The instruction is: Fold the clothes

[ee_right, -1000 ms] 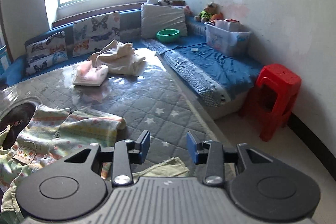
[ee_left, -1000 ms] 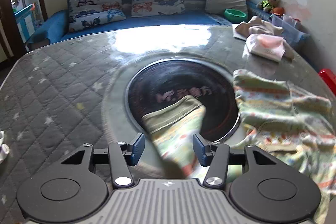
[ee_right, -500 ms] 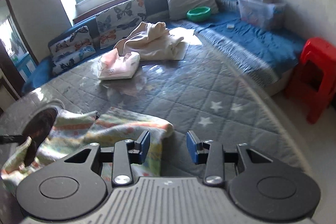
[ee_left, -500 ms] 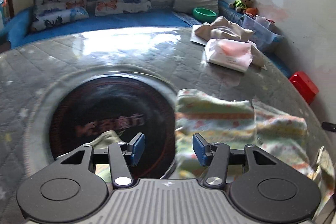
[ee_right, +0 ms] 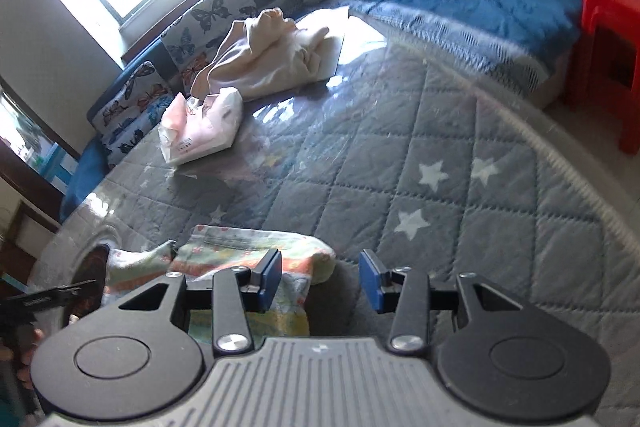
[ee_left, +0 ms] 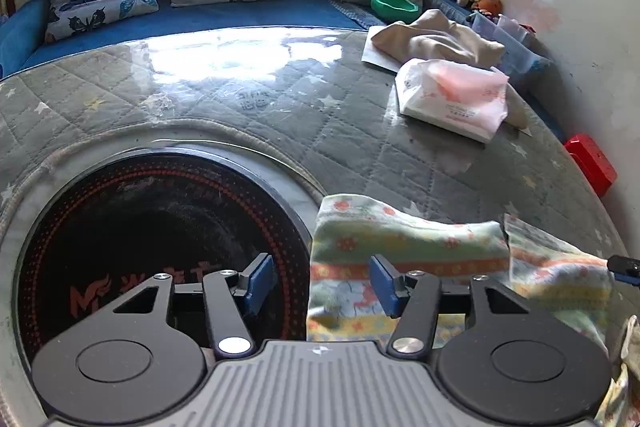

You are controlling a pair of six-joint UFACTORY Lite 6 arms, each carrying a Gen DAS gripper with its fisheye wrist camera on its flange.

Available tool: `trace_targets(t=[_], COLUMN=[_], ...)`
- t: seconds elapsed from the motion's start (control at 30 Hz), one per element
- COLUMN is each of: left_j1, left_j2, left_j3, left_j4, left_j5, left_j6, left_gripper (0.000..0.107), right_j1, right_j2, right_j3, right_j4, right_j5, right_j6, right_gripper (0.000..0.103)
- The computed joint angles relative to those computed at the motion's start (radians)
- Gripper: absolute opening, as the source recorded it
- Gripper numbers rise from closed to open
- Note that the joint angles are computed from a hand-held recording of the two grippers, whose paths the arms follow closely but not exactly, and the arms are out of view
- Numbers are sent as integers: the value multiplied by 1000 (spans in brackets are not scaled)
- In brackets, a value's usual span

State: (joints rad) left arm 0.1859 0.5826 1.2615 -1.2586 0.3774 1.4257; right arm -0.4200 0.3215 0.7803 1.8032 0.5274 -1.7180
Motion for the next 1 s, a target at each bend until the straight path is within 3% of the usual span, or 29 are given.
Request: trace_targets(t=[0.27, 0.3, 0.5, 0.7, 1.0], left_j1=[-26, -27, -37, -43, -45], left_j2=[75, 81, 120, 149, 168], left_j3=[78, 87, 137, 158, 168], left_j4=[38, 40, 53, -14, -151], left_j5=[-23, -24, -34, -39, -16], left_j6=[-51, -55, -70, 13, 203], left_gripper=[63, 63, 64, 64, 64], right_j1=[-19, -21, -10, 50, 247], right_j2=[171, 185, 161, 23, -175], right_j3=[138, 149, 109, -2, -156], right_j4=[-64, -53, 84, 70, 62], right_j5=[116, 132, 220, 284, 120], right_j6=[162, 159, -32, -228, -420], right_gripper=[41, 36, 14, 9, 9])
